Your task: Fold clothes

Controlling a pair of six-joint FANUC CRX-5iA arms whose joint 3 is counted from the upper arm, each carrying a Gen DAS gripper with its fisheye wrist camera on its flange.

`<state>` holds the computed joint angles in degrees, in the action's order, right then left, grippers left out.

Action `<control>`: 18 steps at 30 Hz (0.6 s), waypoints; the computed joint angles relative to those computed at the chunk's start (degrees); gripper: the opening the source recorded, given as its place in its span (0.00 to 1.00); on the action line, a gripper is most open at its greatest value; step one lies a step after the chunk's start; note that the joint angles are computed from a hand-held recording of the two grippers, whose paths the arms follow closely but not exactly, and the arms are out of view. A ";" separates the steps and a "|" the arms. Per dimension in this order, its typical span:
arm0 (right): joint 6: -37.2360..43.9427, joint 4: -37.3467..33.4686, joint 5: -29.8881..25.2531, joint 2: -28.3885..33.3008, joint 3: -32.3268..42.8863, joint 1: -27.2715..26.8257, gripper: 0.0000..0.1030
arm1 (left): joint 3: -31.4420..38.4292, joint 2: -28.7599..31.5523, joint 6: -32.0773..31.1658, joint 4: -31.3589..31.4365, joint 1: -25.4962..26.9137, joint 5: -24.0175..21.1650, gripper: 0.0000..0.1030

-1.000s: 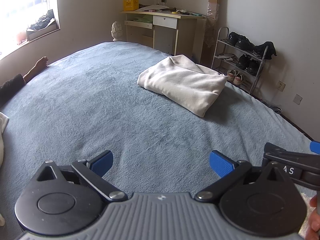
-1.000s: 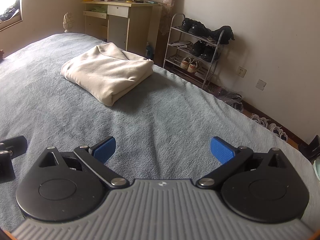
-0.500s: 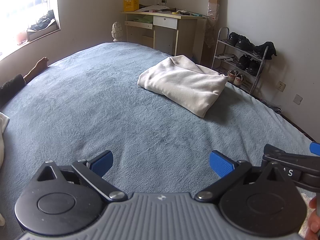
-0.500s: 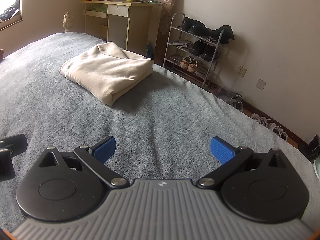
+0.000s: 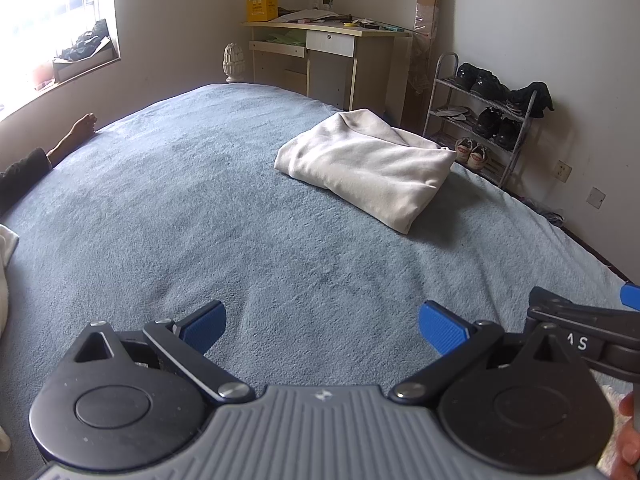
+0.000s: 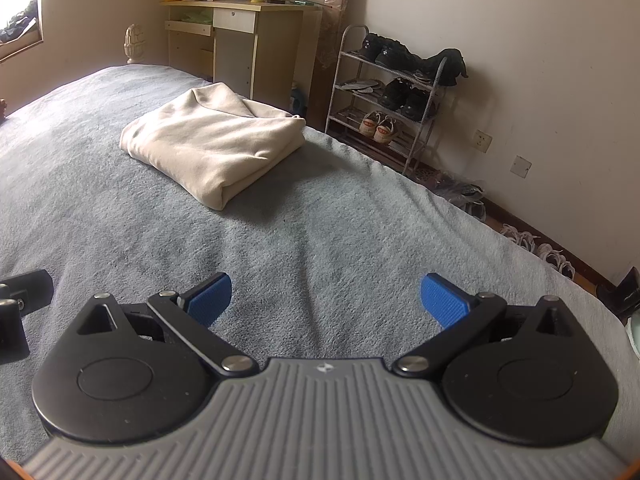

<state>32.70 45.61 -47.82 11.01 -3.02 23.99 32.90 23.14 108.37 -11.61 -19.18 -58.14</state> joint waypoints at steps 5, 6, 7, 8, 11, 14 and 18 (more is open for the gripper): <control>0.13 -0.10 0.05 0.01 0.00 -0.01 0.99 | 0.13 0.09 0.09 -0.16 -0.03 -0.15 1.00; 0.16 -0.16 0.06 -0.01 -0.02 -0.01 0.99 | 0.22 0.15 0.11 -0.19 -0.03 -0.22 1.00; 0.23 -0.21 0.07 0.00 0.00 -0.01 0.99 | 0.27 0.18 0.13 -0.21 -0.03 -0.25 1.00; 0.33 -0.27 0.07 0.05 0.06 -0.02 0.99 | 0.30 0.21 0.14 -0.22 -0.03 -0.29 1.00; 0.39 -0.24 0.11 0.09 0.12 0.00 0.99 | 0.41 0.29 0.21 -0.26 -0.02 -0.33 1.00; 0.40 -0.20 0.14 0.11 0.14 0.01 0.99 | 0.44 0.30 0.22 -0.33 -0.04 -0.38 1.00; 0.44 -0.29 0.11 0.10 0.16 0.04 0.99 | 0.44 0.27 0.27 -0.44 -0.07 -0.49 1.00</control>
<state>33.15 45.32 -47.71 11.11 -2.85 24.03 33.34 23.41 108.64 -12.05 -19.25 -58.63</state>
